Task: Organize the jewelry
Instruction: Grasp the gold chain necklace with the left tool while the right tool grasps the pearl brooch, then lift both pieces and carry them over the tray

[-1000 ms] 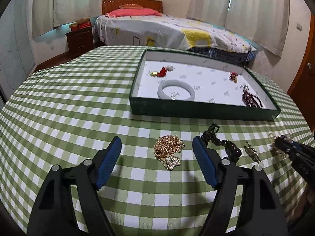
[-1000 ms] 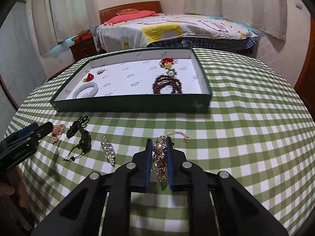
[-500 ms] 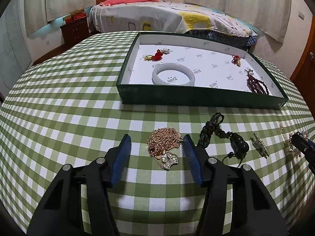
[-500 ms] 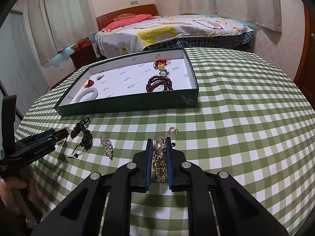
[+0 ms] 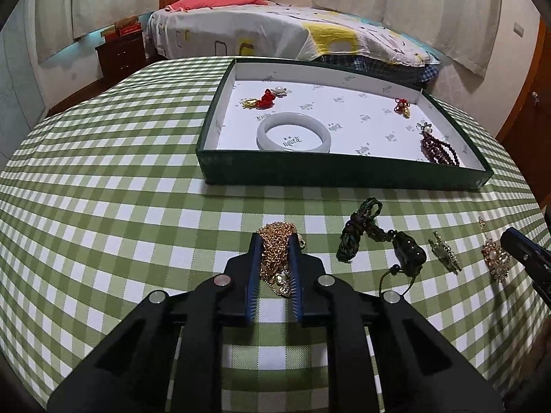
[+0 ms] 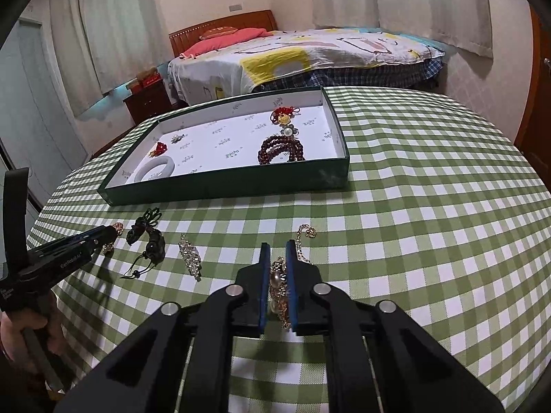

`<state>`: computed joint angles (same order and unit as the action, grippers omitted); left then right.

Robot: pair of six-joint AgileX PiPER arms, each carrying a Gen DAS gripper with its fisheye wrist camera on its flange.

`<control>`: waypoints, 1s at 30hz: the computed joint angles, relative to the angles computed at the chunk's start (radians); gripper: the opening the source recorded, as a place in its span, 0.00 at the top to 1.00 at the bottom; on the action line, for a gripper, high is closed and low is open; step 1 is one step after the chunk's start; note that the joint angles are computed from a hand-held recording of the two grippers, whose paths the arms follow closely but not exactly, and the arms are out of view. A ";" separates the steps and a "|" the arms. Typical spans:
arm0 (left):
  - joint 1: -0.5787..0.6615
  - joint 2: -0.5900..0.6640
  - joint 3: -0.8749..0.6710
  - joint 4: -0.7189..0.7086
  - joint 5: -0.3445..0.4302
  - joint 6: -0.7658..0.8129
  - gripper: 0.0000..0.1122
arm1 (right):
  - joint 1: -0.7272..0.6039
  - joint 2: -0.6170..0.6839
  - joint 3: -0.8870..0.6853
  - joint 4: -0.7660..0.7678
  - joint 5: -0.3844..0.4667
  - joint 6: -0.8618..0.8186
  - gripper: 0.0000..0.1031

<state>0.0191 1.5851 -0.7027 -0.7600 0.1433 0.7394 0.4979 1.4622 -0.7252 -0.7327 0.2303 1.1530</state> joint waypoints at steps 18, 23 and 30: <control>0.036 -0.018 0.016 -0.295 0.027 0.299 0.87 | -0.007 0.000 0.006 0.121 0.010 -0.100 0.66; 0.039 -0.019 0.017 -0.300 0.028 0.306 0.87 | 0.003 0.011 0.010 0.189 0.005 -0.173 0.64; 0.042 -0.020 0.018 -0.304 0.031 0.313 0.87 | 0.014 0.000 0.029 0.167 -0.002 -0.152 0.88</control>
<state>0.0613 1.5646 -0.6849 -1.0644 0.1744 1.0519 0.5122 1.4620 -0.6963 -0.5661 0.2282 1.0006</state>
